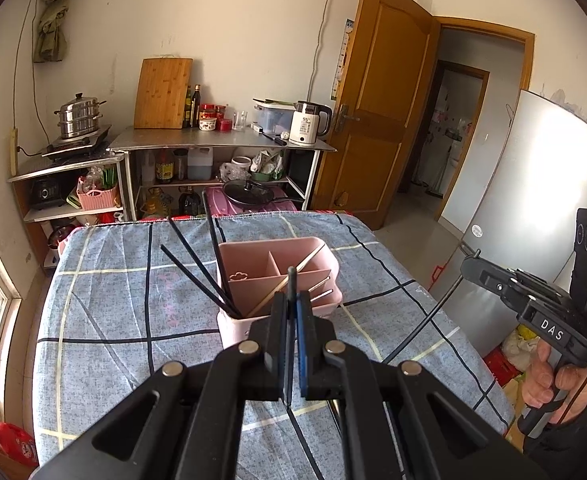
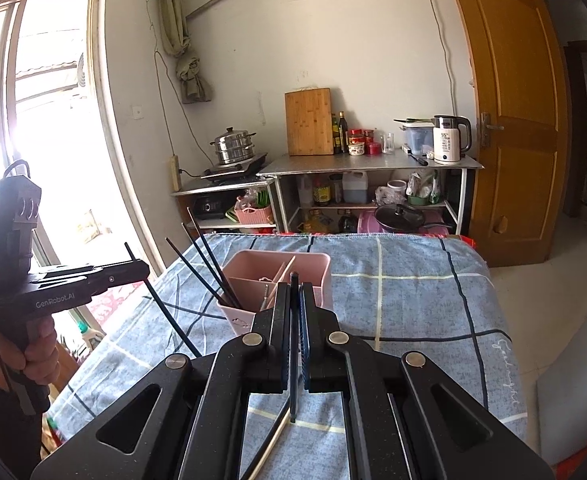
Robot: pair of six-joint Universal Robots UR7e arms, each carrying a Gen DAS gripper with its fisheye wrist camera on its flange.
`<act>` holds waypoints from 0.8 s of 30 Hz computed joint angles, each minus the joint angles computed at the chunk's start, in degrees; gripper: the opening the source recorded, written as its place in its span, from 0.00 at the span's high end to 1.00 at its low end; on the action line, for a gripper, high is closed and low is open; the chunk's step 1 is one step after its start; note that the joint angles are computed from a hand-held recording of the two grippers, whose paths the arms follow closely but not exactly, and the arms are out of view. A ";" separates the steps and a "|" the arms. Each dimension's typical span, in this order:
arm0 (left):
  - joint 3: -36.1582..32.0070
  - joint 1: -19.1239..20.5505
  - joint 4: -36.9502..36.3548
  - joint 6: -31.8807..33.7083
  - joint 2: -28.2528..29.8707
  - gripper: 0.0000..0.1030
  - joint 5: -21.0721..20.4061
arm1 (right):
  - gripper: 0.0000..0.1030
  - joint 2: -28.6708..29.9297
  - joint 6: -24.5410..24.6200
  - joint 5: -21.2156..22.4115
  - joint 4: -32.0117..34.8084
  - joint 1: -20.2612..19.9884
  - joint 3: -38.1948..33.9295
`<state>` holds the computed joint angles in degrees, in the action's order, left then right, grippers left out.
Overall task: Organize utensils
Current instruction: 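Lift both held chopsticks and carry them above the pink basket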
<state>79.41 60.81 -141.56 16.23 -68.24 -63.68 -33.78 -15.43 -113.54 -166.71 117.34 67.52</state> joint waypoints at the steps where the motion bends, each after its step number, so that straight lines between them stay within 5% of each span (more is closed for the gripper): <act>1: -0.35 -0.13 0.12 0.12 0.02 0.95 -0.03 | 0.96 0.30 -0.27 0.38 0.23 0.10 -0.67; 24: -20.27 -1.49 3.86 3.81 9.38 0.95 1.53 | 0.96 15.27 -0.62 6.87 10.19 0.92 -31.76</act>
